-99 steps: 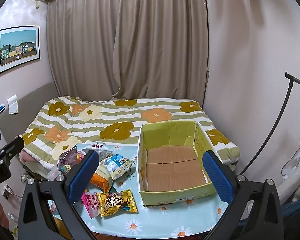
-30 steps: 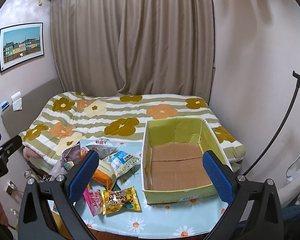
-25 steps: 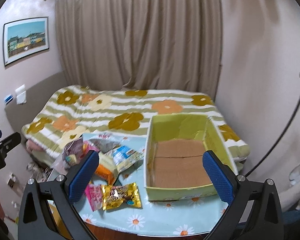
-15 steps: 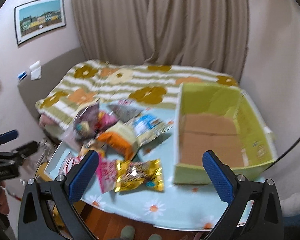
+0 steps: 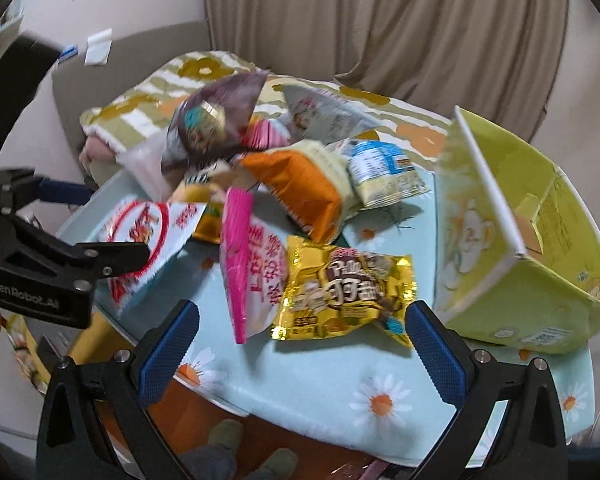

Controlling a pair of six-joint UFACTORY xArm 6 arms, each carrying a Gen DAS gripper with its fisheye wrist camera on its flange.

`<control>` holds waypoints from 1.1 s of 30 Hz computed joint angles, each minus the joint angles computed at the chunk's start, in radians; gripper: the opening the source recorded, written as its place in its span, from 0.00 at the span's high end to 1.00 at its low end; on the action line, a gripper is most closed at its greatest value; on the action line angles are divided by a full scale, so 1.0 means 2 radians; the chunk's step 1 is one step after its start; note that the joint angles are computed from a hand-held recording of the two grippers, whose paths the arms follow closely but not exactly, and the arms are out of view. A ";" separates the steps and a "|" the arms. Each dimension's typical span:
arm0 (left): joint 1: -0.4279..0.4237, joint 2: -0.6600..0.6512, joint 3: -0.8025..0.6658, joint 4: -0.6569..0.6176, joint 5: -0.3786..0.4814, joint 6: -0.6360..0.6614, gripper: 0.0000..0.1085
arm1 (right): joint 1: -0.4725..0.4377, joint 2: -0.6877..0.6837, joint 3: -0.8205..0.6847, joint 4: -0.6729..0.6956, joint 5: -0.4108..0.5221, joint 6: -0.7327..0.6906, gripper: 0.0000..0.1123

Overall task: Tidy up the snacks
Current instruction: 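Grasp the white-red Shrimp Flakes bag with left tool while right tool grasps the pink Oishi bag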

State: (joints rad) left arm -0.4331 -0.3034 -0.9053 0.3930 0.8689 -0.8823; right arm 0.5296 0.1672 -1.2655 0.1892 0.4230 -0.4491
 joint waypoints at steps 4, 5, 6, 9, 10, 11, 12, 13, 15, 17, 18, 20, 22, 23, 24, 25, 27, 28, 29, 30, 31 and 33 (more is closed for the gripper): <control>0.008 0.012 0.011 -0.010 -0.023 0.018 0.05 | 0.011 0.020 -0.002 -0.027 -0.015 0.009 0.25; 0.007 0.012 0.015 -0.004 -0.030 0.017 0.05 | 0.014 0.023 -0.001 -0.037 -0.021 0.012 0.28; 0.006 0.014 0.014 0.003 -0.032 0.018 0.05 | 0.016 0.026 -0.001 -0.041 -0.026 0.009 0.29; 0.003 0.026 0.010 0.009 -0.036 0.026 0.05 | 0.024 0.035 0.001 -0.071 -0.044 0.016 0.34; 0.002 0.027 0.010 0.013 -0.037 0.025 0.05 | 0.026 0.037 0.002 -0.076 -0.049 0.014 0.36; 0.001 0.030 0.008 0.016 -0.039 0.024 0.05 | 0.027 0.039 0.001 -0.080 -0.051 0.012 0.39; 0.000 0.031 0.008 0.017 -0.041 0.024 0.05 | 0.029 0.042 -0.002 -0.082 -0.051 0.009 0.41; 0.000 0.031 0.009 0.016 -0.043 0.025 0.05 | 0.030 0.044 -0.003 -0.084 -0.054 0.008 0.43; 0.001 0.031 0.011 0.014 -0.046 0.027 0.05 | 0.033 0.048 -0.006 -0.085 -0.057 0.002 0.45; 0.000 0.032 0.012 0.014 -0.048 0.026 0.05 | 0.035 0.053 -0.009 -0.086 -0.058 -0.002 0.48; 0.000 0.031 0.014 0.013 -0.049 0.028 0.05 | 0.037 0.053 -0.009 -0.091 -0.057 0.001 0.49; -0.001 0.033 0.013 0.015 -0.046 0.028 0.06 | 0.039 0.059 -0.015 -0.090 -0.055 -0.003 0.52; 0.002 0.037 0.009 0.015 -0.038 0.030 0.10 | 0.041 0.061 -0.017 -0.091 -0.054 -0.003 0.53; 0.003 0.037 0.010 0.013 -0.036 0.029 0.14 | 0.041 0.063 -0.019 -0.095 -0.054 0.000 0.54; 0.005 0.035 0.011 0.011 -0.033 0.029 0.16 | 0.042 0.066 -0.022 -0.100 -0.053 0.004 0.54; 0.007 0.031 0.014 0.011 -0.032 0.028 0.22 | 0.042 0.068 -0.024 -0.104 -0.053 0.008 0.54; 0.015 0.021 0.023 -0.001 -0.037 0.034 0.26 | 0.044 0.070 -0.027 -0.116 -0.052 0.023 0.54; 0.019 0.017 0.027 -0.007 -0.041 0.036 0.27 | 0.044 0.073 -0.032 -0.124 -0.050 0.031 0.54; 0.023 0.013 0.031 -0.014 -0.045 0.038 0.28 | 0.044 0.077 -0.037 -0.136 -0.048 0.043 0.54; 0.025 0.011 0.033 -0.018 -0.047 0.041 0.28 | 0.045 0.079 -0.039 -0.145 -0.046 0.052 0.54; 0.027 0.009 0.034 -0.021 -0.048 0.042 0.29 | 0.045 0.082 -0.044 -0.151 -0.044 0.060 0.54; 0.030 0.004 0.036 -0.027 -0.050 0.045 0.29 | 0.045 0.088 -0.052 -0.163 -0.038 0.073 0.54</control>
State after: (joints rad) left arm -0.3726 -0.2946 -0.8329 0.3400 0.7692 -0.7927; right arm 0.6199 0.3428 -1.3691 -0.1363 0.3461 -0.3021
